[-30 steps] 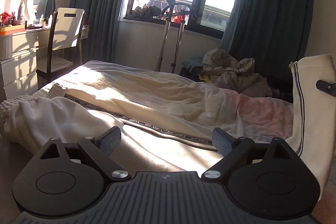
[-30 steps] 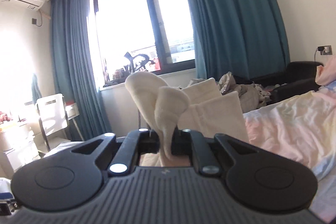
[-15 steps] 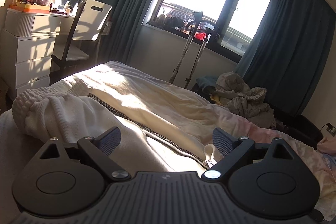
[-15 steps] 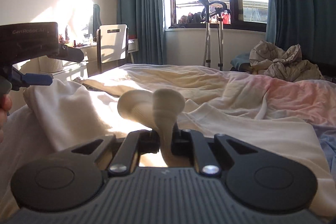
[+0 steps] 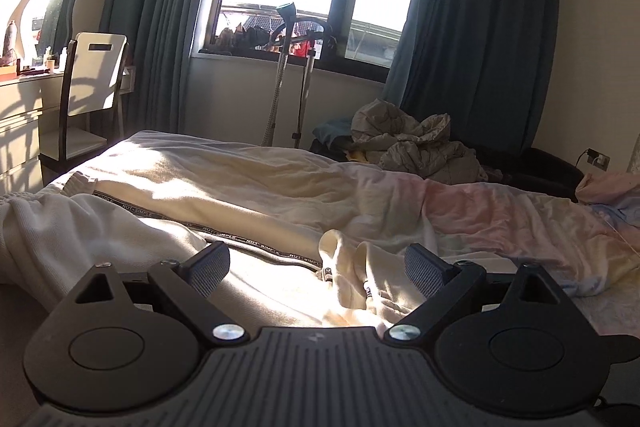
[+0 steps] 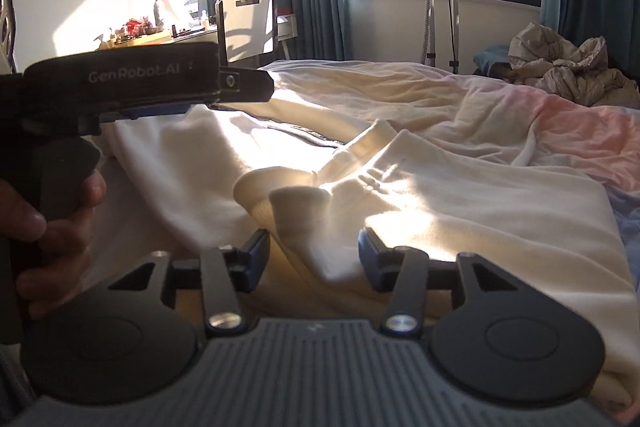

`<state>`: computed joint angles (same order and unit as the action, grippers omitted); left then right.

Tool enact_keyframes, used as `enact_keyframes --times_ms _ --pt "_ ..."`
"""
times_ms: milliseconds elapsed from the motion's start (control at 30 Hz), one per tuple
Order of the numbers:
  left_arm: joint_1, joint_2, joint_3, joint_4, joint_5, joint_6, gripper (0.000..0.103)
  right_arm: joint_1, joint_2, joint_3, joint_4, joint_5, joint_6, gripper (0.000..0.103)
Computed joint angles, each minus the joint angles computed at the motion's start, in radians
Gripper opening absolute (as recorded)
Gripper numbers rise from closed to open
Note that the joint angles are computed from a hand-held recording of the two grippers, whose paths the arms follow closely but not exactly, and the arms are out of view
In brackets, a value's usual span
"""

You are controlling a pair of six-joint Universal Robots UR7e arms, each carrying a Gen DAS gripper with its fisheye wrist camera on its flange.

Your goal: Fold clothes

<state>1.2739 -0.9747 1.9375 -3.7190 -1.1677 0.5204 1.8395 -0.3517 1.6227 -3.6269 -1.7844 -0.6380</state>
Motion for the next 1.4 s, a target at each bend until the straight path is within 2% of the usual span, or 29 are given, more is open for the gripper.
enact_keyframes --times_ms 100,200,267,333,400,500,633,767,967,1300,1400 --pt "-0.001 0.016 0.002 -0.007 0.004 0.022 0.095 -0.006 -0.057 0.099 -0.08 0.009 -0.003 0.051" --pt "-0.004 0.033 0.004 -0.014 0.023 0.065 0.095 -0.025 -0.08 0.142 -0.188 0.023 0.052 0.053" --pt "-0.005 0.044 0.005 -0.015 0.038 0.1 0.095 -0.038 -0.072 0.12 -0.225 0.006 0.098 0.053" --pt "-0.004 0.063 0.001 -0.033 0.062 0.149 0.095 -0.046 -0.046 0.067 -0.236 -0.043 0.109 0.053" --pt "0.0 0.073 -0.007 -0.013 0.085 0.141 0.095 -0.053 -0.013 0.015 -0.253 -0.094 0.124 0.053" --pt "0.004 0.089 -0.023 0.007 0.124 0.133 0.095 -0.069 0.008 -0.018 -0.257 -0.134 0.166 0.052" --pt "0.012 0.093 -0.037 0.046 0.154 0.082 0.096 -0.098 0.007 -0.025 -0.205 -0.152 0.24 0.051" --pt "0.018 0.105 -0.042 0.049 0.174 0.074 0.098 -0.104 0.023 -0.039 -0.184 -0.165 0.223 0.052" --pt "0.014 0.107 -0.039 0.036 0.184 0.077 0.098 -0.107 0.013 -0.028 -0.183 -0.154 0.239 0.052" --pt "0.009 0.101 -0.029 0.042 0.185 0.026 0.098 -0.119 -0.031 0.027 -0.19 -0.106 0.357 0.052" --pt "0.012 0.11 -0.041 0.045 0.183 0.025 0.098 -0.119 -0.024 0.018 -0.202 -0.114 0.346 0.052"
